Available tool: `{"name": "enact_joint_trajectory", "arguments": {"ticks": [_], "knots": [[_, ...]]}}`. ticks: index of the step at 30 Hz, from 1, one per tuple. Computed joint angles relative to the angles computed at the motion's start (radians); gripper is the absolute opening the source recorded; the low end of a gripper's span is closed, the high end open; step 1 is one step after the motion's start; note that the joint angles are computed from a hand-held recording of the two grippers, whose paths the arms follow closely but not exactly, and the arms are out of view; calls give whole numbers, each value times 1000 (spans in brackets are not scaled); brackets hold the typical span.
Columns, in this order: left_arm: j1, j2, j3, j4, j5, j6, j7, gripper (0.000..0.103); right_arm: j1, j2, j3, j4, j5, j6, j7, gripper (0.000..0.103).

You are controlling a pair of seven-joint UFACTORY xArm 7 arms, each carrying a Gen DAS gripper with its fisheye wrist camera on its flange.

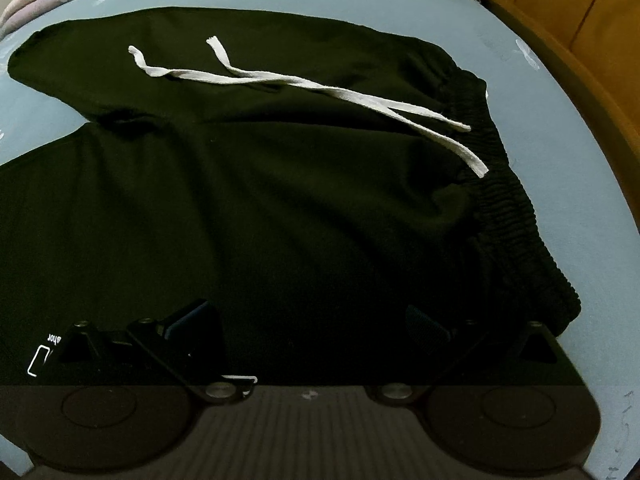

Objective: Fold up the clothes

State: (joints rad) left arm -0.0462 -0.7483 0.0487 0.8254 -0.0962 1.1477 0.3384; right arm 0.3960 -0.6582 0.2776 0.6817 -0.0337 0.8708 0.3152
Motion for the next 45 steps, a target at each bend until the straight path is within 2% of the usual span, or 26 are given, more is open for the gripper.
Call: {"name": "enact_joint_trajectory", "arguments": {"ticks": [3,6,13,16,20,25,30,33,37,42,45], "knots": [[0,12,-8,-19,24,-41,25,73,-3,12,2,14,-1,16,6,103],[-5,-7,11,-35,26,-45,71,73,-3,20,3,25,-2,30,8,103],[72,-47,47,-32,64,57,79,73,-4,33,6,39,-7,44,19,103],[100,-65,53,-21,73,72,62,72,-4,35,6,41,-8,46,22,103],[67,-99,89,-32,28,70,127,72,-4,35,7,39,-10,42,29,103],[40,-174,90,-99,21,36,231,72,-1,30,4,33,-13,36,25,103],[32,-240,110,-137,6,34,299,72,-12,79,21,112,-33,108,26,103],[45,-279,131,-153,6,63,329,73,2,90,37,156,-28,98,45,103],[119,-297,150,-165,42,116,310,73,39,147,59,229,4,68,60,103],[215,-319,209,-134,94,240,301,78,98,268,98,322,11,25,63,103],[256,-308,227,-97,132,282,304,78,165,348,114,373,20,-24,1,103]]}}
